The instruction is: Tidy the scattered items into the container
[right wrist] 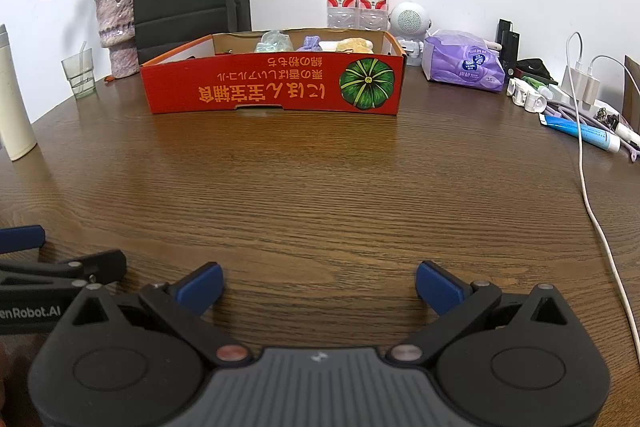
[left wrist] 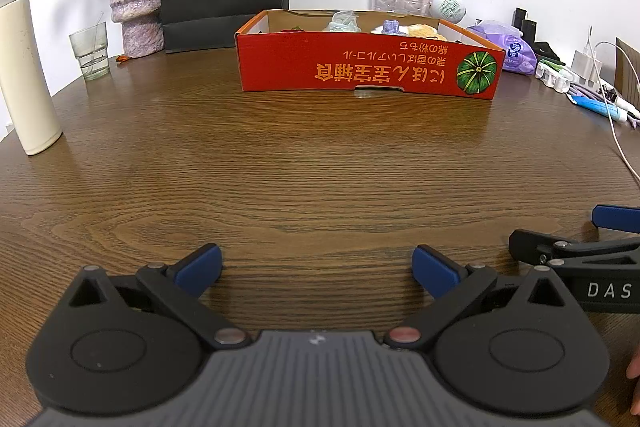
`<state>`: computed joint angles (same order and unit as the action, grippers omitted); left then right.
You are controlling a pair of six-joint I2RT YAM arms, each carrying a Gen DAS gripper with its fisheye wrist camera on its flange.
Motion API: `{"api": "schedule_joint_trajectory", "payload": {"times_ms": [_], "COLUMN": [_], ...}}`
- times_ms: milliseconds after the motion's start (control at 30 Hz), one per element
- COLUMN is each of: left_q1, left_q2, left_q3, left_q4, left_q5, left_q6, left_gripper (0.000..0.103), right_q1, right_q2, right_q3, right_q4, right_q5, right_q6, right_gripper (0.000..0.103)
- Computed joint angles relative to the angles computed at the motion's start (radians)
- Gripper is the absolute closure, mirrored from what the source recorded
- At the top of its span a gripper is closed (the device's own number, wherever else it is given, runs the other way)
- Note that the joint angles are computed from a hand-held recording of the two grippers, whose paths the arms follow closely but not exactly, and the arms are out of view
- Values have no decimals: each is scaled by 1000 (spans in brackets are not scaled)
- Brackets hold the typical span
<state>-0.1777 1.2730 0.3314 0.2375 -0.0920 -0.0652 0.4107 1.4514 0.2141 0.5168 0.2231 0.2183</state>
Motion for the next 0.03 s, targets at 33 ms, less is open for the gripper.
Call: {"api": "schedule_joint_trajectory", "payload": {"times_ms": [33], "left_q1": [0], "left_q2": [0], "left_q3": [0], "left_q4": [0], "left_q5": [0], "left_q6": [0], "left_gripper": [0], "right_q1": [0], "right_q2": [0], "right_q3": [0], "right_q4": [0], "right_q5": [0], "right_q6": [0], "right_gripper": [0]}}
